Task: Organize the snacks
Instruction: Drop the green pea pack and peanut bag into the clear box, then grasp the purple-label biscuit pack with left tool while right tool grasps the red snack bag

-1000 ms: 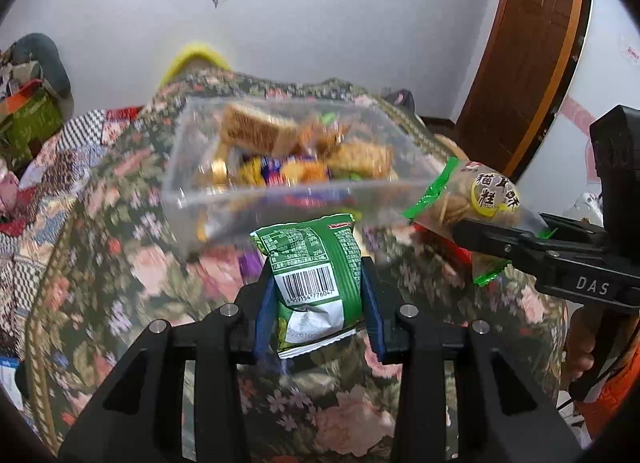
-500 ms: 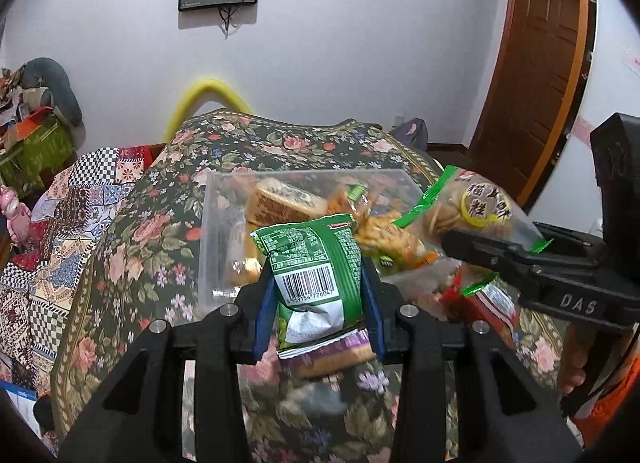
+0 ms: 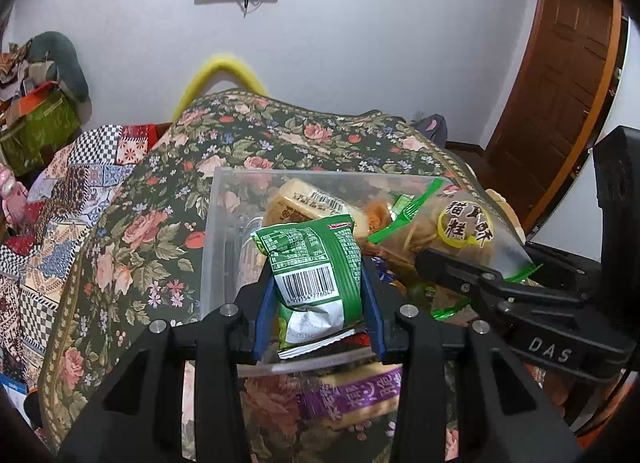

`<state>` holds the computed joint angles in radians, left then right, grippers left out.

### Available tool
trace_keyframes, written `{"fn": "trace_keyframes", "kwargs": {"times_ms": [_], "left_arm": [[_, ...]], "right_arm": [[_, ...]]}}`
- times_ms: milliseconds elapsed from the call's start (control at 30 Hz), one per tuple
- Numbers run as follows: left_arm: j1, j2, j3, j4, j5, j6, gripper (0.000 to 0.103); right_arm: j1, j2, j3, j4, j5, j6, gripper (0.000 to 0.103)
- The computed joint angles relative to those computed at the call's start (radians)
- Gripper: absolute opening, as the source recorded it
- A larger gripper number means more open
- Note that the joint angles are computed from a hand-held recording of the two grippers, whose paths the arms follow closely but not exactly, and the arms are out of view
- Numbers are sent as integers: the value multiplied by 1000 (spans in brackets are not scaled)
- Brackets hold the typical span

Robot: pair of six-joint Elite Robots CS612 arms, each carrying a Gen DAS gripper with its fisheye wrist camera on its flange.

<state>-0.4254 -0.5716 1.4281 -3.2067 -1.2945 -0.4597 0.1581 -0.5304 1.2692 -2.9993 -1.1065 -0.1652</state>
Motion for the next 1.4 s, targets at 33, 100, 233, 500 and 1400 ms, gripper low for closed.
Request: {"fn": "trace_keyframes", "kwargs": {"times_ms": [33,100,233,500,1400], "left_arm": [[2,3,-4,5,-6,-4,39],[5,7,-10,14,-18,-9,39],[9,11,-18,28,-27,-26,39],[6,-2,5,19,-19,-33,44],[-39,-1,53,79,-104,76,78]], "right_arm": [[2,3,-5,7,-4,-4,43],[5,8,-13,19,-12,-11,43],[6,12,-18,27,-6,-22,45],[10,-2,2,38,-48,-64,55],[-108,-90,227,-5,-111,-75,76]]}}
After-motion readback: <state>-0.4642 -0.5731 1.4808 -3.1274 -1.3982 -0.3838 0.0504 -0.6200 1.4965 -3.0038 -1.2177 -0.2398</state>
